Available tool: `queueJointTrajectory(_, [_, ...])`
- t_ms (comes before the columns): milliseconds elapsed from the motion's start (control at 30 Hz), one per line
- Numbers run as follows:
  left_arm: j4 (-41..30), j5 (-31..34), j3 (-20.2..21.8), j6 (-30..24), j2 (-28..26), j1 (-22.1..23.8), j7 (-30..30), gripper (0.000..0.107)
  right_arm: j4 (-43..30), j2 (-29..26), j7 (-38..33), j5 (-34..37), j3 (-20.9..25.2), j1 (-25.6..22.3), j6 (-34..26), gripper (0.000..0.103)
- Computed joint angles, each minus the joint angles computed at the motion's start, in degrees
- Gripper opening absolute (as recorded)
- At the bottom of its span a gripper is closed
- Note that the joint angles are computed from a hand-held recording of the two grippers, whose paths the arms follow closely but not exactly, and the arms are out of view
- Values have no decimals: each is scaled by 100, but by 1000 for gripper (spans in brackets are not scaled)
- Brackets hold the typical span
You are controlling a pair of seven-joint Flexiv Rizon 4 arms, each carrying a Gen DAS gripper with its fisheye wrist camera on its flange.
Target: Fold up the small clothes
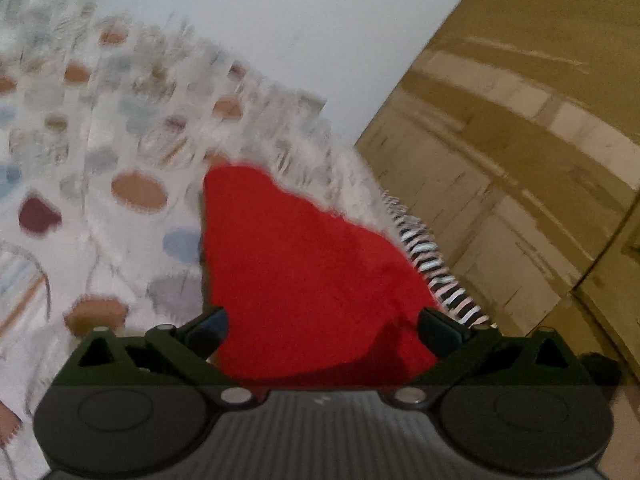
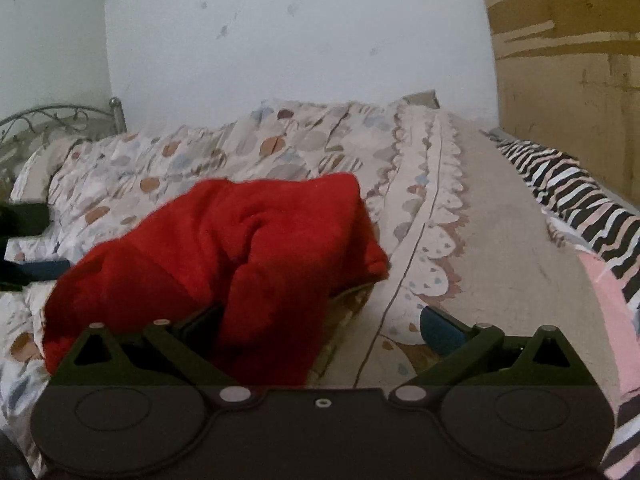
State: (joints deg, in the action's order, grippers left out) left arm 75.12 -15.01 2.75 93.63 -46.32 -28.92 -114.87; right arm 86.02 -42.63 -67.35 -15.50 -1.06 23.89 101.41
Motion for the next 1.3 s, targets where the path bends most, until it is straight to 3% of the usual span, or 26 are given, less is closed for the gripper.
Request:
queueJointTrajectory(67, [10,-27,-88,-231,-19,66,-1,102,142,67,-94,39,-156,89,295,102])
queueJointTrajectory(200, [161,2,-549,204,-151,320,129,103,98,49,-266,196,-203,44,786,102])
queueJointTrajectory(367, [182,-51,-414,178,-181,170,247,103,-1260,-621,93,-485,1625,-1250,-353,84])
queueJointTrajectory(433, [172,-49,-338,149,-199,90,278,103,-1955,-995,-3,-509,2056,-1395,-956,66])
queueJointTrajectory(467, [174,-54,-319,145,-206,67,283,103,-2311,-1191,-123,-487,2250,-1423,-1262,64])
queueJointTrajectory(533, [213,-82,-282,184,-193,23,250,103,-2933,-1595,-584,-405,2972,-1585,-1770,38])
queueJointTrajectory(600, [225,-120,-273,198,-189,9,224,103,-3255,-1794,-1009,-332,3304,-1564,-1890,21])
queueJointTrajectory(867, [-118,-206,188,-123,-361,-288,-17,103,-3666,-1861,-1982,-348,2835,-1122,-1529,9])
queueJointTrajectory(933, [-236,-192,191,-279,-408,-288,-137,103,-3905,-1927,-1657,-208,2175,-896,-1591,3])
queueJointTrajectory(1000, [-260,-128,161,-347,-414,-269,-232,103,-4158,-2022,-1375,19,1872,-826,-1971,0])
queueJointTrajectory(1067, [-201,-43,143,-291,-393,-252,-311,103,-4156,-1983,-1328,402,2033,-941,-2255,0])
queueJointTrajectory(1167, [-99,7,-31,-162,-372,-146,-342,103,-3805,-1737,-1152,722,1832,-964,-2169,21])
queueJointTrajectory(1200, [-113,8,-6,-177,-376,-160,-358,103,-3741,-1673,-1234,888,1987,-1033,-2174,33])
queueJointTrajectory(1300, [-216,39,210,-318,-397,-279,-449,103,-3815,-1634,-1649,1382,2666,-1289,-2288,52])
